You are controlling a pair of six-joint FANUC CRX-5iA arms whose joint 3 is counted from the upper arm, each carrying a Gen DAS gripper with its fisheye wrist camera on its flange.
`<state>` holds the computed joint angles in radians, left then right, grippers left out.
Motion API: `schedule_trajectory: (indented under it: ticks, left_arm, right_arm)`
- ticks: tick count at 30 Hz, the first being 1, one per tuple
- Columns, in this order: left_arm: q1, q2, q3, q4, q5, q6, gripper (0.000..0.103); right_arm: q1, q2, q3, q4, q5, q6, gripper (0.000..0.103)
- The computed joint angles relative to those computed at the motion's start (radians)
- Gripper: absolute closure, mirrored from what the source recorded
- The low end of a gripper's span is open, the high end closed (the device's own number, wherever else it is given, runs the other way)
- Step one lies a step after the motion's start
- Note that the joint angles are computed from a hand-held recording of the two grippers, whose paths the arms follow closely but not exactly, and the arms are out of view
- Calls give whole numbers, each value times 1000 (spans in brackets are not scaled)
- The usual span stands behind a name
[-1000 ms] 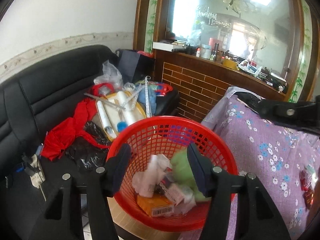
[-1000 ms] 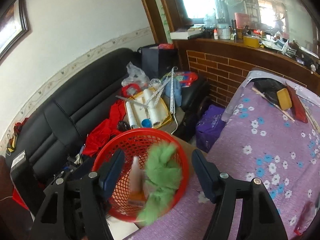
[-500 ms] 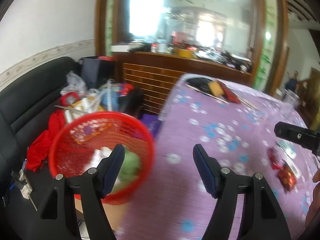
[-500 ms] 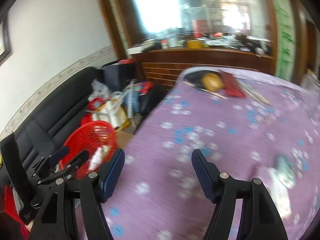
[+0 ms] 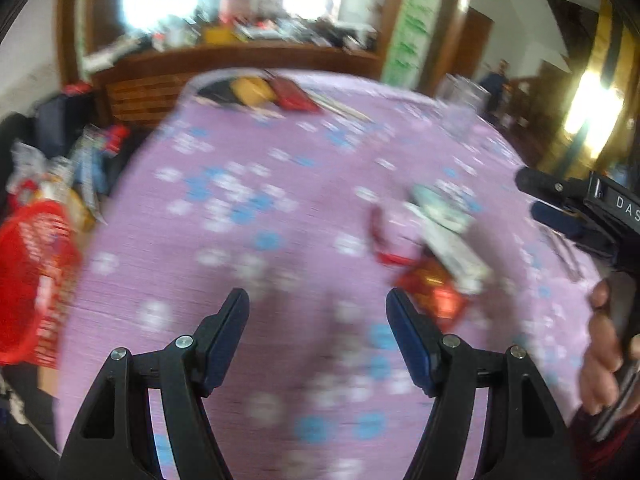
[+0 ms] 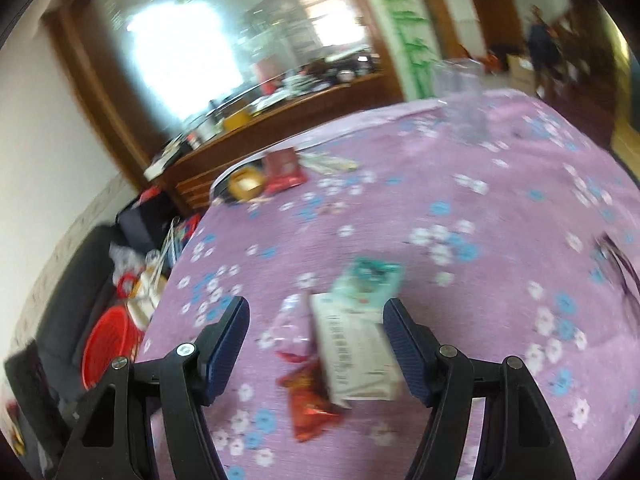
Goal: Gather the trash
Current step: 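Grasp the brown snack packet with the left gripper while the right grasps the teal packet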
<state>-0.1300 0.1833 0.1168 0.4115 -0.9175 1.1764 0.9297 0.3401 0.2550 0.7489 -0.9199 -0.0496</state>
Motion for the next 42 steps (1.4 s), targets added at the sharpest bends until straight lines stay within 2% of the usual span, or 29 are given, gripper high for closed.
schedule_trajectory:
  ticks: [5,7,9,14,17,20,22,24,28,34,39,42]
  left_arm:
    - [-59,110,108,11,-114,90,35]
    - [-74,145,137,25,-143,124,40]
    - [-97,172,166,8,-153,163,45]
    - [-127,200,200,-14,-154,173,47]
    - [-149,210,219,-46,-133,174,47]
    - [-152,217,211,-28,-109,141,48]
    - [-153,218,196,4,-89,105,54]
    - [-158,225,197,15,-79,95,57]
    - [-178,234,218,-33,-56,110,62]
    - [-147,191,140,34,-30,22,64]
    - [-113,84,16,6,103,-55,64]
    - [-90,41,-22,-66,199,-28,64]
  right_arm:
    - [-9,-100,-155,49,49,-129,29]
    - [-7,-123,-191,59,59,-151,29]
    - [-6,-144,-223,68,63,-173,29]
    - [-7,-190,-290,89,73,-223,29]
    - [-9,-202,-308,89,77,-234,29]
    - [-11,-202,-308,80,73,-237,29]
    - [-13,-197,-300,68,72,-232,29]
    - [-18,-188,-288,50,72,-222,29]
    - [-28,-165,-253,8,80,-206,29]
    - [-26,-131,-194,-29,38,-153,29]
    - [-49,-80,-99,-113,2,-59,29]
    - [-75,-27,-11,-208,-14,23,29]
